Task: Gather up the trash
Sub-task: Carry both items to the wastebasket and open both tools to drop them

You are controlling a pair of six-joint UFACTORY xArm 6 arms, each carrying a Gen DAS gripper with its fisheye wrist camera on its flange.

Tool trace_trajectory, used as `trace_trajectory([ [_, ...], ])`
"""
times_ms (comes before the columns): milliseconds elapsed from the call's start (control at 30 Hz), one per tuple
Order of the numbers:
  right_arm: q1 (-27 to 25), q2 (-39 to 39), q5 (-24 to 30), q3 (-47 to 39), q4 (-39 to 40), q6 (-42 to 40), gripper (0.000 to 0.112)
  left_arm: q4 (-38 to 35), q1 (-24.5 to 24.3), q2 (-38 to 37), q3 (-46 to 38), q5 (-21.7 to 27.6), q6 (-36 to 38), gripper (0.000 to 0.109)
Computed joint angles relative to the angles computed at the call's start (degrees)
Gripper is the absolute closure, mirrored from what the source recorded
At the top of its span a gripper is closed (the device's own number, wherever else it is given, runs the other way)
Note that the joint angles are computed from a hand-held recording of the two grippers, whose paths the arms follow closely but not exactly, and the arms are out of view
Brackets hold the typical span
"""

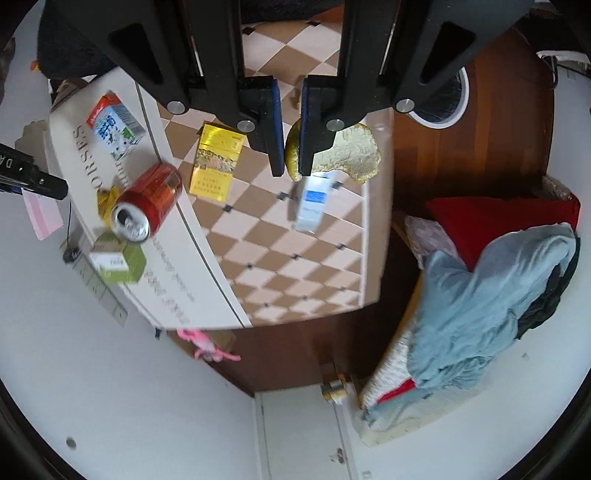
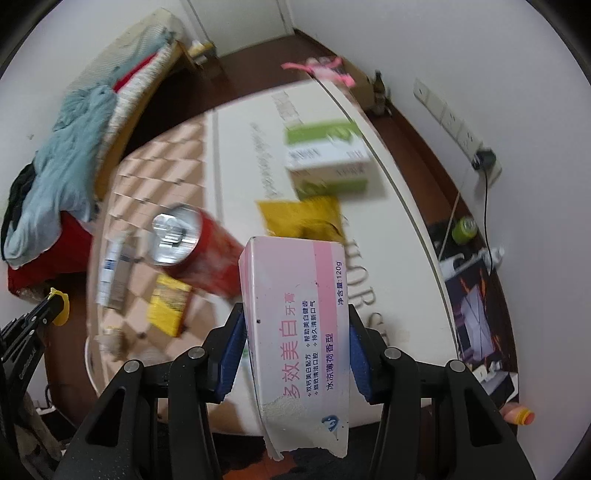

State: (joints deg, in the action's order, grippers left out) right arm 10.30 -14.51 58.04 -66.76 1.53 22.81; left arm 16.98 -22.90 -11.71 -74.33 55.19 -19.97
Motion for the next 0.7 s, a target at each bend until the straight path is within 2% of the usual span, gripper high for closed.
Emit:
trace_trajectory([
  [200,7.04,1.13,1.51,-7.99,-5.10,3.62,0.060,-2.07,5.00,-6.96,2.63,-0.23,1.41,0.103],
  [367,14.61,6.68,2.51,-17.59,-7.57,5.84,0.060,-4.98,12.27,-11.45,4.92,-0.84,4.58,0.103],
  [567,23.48,19.03,3.34,-32.26,-6.30,5.54,0.060,-10.50,24.25,-13.35,8.08,-1.31,10.15,0.103],
  [700,28.60,32.03,5.20,-45.89,-2.16,3.50,0.060,-14.57,33.10,-11.36,10.21,-1.12,13.69,0.103],
])
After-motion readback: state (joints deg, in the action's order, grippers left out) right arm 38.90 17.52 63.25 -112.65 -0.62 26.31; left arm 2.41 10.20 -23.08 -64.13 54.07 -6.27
